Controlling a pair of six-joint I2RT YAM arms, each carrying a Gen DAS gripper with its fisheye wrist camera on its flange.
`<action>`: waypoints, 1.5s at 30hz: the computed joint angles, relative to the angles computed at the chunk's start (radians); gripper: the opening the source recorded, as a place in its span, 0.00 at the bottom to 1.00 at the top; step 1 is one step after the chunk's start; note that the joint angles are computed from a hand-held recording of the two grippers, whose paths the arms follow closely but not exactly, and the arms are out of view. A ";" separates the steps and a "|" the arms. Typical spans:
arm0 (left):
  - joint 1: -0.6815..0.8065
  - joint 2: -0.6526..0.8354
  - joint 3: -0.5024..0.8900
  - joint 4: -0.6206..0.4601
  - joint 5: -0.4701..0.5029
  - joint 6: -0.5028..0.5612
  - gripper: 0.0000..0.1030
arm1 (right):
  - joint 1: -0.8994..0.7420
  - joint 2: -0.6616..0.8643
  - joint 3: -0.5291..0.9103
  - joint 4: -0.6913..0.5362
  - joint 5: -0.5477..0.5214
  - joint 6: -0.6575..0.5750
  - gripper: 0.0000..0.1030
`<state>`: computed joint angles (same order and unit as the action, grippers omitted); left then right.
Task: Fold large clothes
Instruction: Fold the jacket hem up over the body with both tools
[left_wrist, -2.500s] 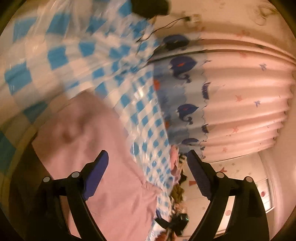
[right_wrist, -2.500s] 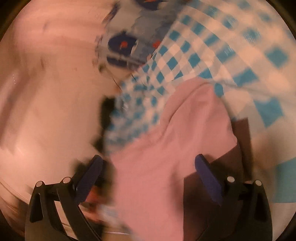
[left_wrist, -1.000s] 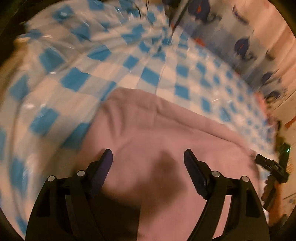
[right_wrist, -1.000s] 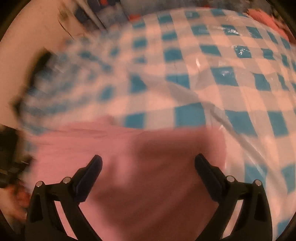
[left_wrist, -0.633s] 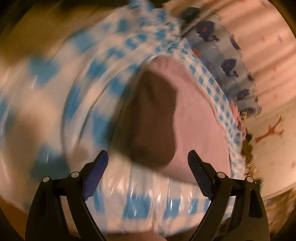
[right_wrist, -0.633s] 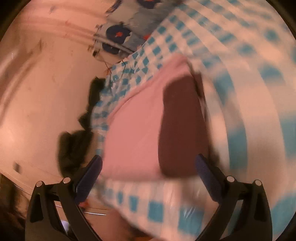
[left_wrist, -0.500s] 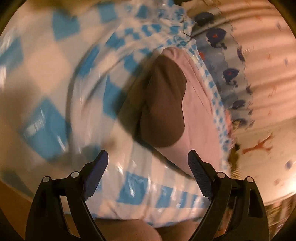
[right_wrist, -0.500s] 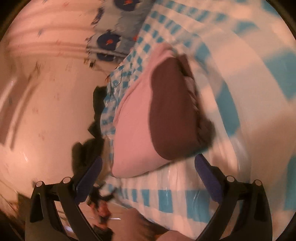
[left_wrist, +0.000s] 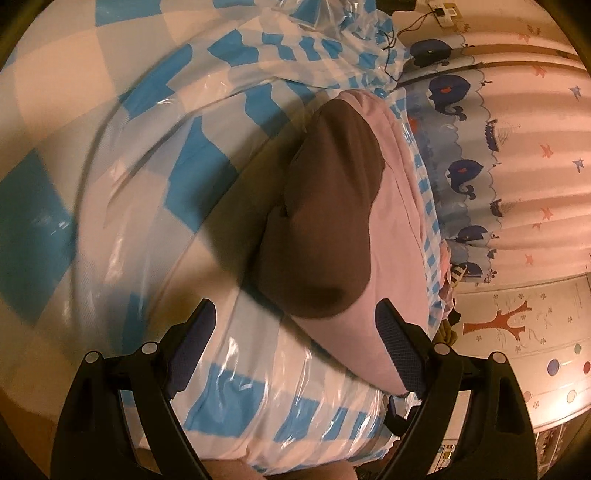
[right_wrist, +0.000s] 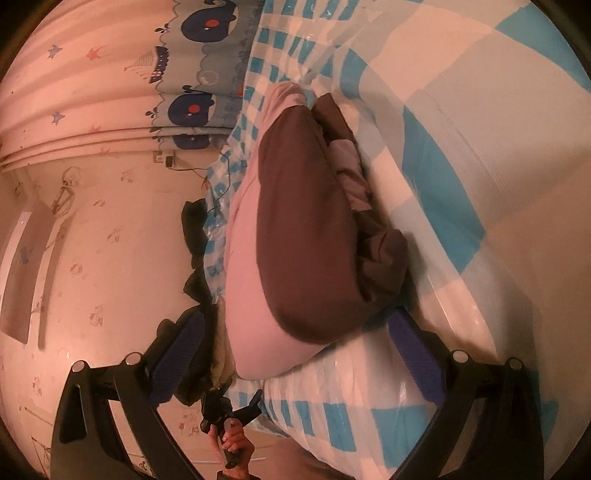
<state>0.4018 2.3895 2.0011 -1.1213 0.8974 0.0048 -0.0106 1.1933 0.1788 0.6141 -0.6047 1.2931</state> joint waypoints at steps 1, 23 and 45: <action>-0.006 0.009 0.013 0.011 0.004 -0.018 0.81 | 0.003 0.016 0.008 0.019 0.002 0.004 0.93; -0.106 0.131 0.162 0.087 -0.009 -0.145 0.60 | 0.056 0.128 0.145 -0.143 0.072 -0.053 0.89; 0.006 -0.106 0.160 -0.331 -0.004 0.320 0.34 | 0.246 -0.582 0.170 -0.750 0.185 -0.148 0.51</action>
<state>0.4081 2.2832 2.1607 -1.4518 0.8930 0.3252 0.2356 0.6116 0.3487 -0.1356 -0.4202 1.1447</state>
